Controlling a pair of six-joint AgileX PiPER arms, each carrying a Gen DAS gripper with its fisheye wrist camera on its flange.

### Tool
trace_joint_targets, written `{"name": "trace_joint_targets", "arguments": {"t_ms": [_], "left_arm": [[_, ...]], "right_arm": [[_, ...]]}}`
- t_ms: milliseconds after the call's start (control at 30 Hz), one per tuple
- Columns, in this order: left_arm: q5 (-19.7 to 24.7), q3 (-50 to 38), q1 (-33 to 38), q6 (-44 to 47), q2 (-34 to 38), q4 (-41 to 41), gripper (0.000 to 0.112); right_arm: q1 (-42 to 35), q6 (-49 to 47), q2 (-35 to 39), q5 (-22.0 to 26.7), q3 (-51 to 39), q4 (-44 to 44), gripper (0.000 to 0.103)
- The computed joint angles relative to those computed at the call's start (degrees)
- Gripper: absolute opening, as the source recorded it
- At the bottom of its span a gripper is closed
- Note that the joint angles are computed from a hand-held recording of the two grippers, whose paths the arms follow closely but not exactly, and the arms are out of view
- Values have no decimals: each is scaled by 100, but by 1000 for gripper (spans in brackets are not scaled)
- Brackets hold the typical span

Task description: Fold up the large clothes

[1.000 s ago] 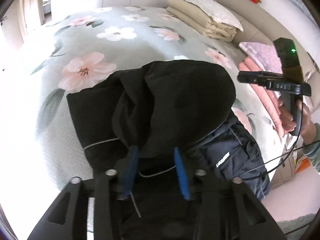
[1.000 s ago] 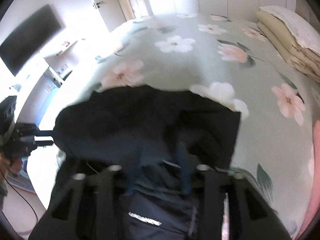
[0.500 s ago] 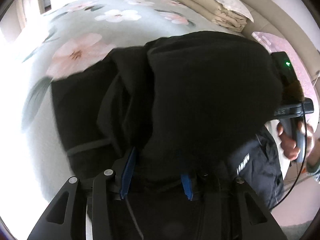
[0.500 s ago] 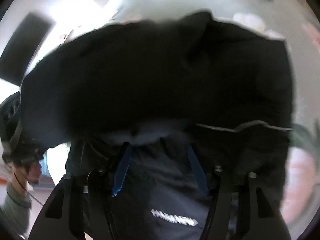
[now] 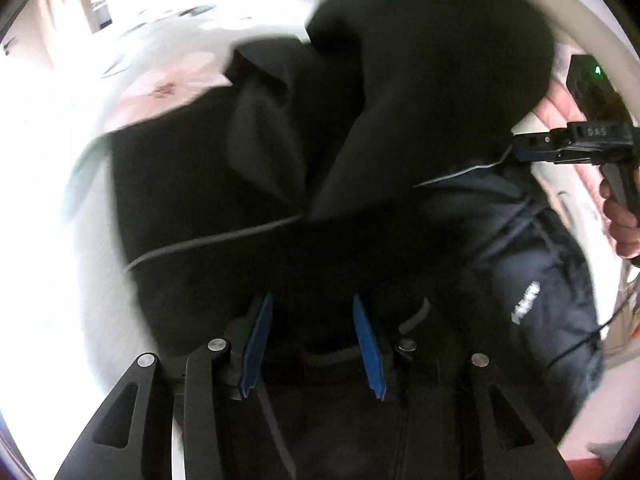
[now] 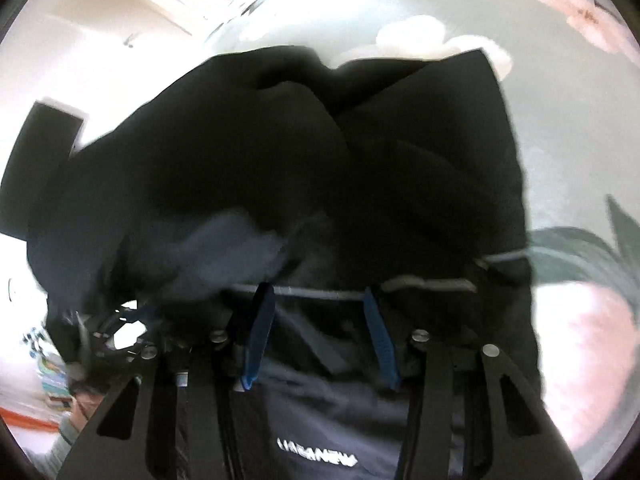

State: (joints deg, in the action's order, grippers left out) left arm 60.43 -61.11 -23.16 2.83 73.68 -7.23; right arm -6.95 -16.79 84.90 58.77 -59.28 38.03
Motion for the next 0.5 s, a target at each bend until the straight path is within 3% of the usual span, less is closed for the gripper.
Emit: {"name": "trace_joint_targets", "arguments": {"t_ms": [100, 200, 267, 400, 500], "left_arm": [[543, -881, 239, 121, -110, 124, 43], [551, -1885, 433, 359, 308, -120, 48], [314, -2604, 466, 432, 807, -483, 54], [27, -3669, 391, 498, 2002, -1165, 55], [141, -3505, 327, 471, 2405, -1363, 53]], "right_arm": [[49, 177, -313, 314, -511, -256, 52], [303, 440, -340, 357, -1355, -384, 52], [476, 599, 22, 407, -2120, -295, 53], [1051, 1017, 1066, 205, -3407, -571, 64], [1211, 1171, 1452, 440, -3290, -733, 64]]}}
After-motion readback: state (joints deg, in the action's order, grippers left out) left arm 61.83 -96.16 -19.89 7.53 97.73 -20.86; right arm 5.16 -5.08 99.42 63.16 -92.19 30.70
